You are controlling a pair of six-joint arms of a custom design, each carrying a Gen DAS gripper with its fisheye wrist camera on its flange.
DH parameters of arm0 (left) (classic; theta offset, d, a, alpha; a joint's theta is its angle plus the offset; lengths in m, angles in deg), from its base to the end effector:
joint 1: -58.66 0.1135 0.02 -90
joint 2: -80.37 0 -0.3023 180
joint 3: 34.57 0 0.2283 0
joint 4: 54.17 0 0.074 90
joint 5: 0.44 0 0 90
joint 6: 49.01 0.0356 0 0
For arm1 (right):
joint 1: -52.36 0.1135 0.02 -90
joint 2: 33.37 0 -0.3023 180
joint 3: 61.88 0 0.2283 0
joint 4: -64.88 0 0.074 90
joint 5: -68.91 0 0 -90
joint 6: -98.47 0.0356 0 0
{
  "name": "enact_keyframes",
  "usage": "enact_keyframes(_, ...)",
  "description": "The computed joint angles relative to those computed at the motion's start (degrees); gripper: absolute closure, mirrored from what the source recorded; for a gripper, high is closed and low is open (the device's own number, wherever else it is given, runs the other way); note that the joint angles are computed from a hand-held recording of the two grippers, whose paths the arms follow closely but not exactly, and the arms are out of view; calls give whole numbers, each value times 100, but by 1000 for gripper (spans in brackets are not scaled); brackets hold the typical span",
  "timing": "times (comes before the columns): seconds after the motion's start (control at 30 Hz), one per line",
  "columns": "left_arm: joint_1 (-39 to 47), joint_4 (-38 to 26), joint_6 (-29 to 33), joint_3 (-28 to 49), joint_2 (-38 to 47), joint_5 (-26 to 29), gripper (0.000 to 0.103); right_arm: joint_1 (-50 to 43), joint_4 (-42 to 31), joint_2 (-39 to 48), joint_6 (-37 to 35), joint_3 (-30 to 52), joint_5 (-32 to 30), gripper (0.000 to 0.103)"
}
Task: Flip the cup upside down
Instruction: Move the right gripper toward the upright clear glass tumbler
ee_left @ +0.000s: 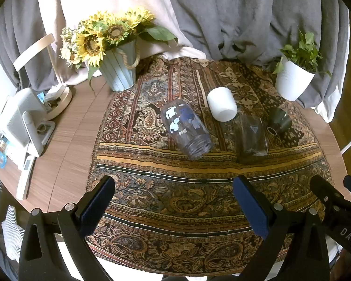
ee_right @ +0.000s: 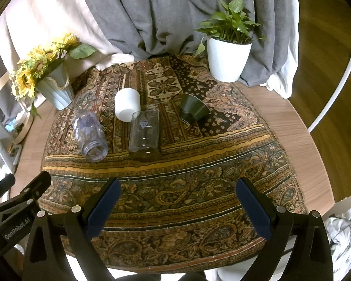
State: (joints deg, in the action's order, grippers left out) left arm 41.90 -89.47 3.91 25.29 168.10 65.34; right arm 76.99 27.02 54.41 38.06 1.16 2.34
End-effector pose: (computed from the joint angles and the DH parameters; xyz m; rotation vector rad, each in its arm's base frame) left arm 0.2512 -0.0604 0.2138 -0.5740 2.4688 0.2109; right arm 0.2465 0.0975 0.2253 0.2372 2.5220 -0.1859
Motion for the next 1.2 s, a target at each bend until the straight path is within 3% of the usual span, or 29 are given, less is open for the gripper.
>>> enact_keyframes(1.2,475,364,743,74,142,637,0,-35,-43,438,174,359,48,4)
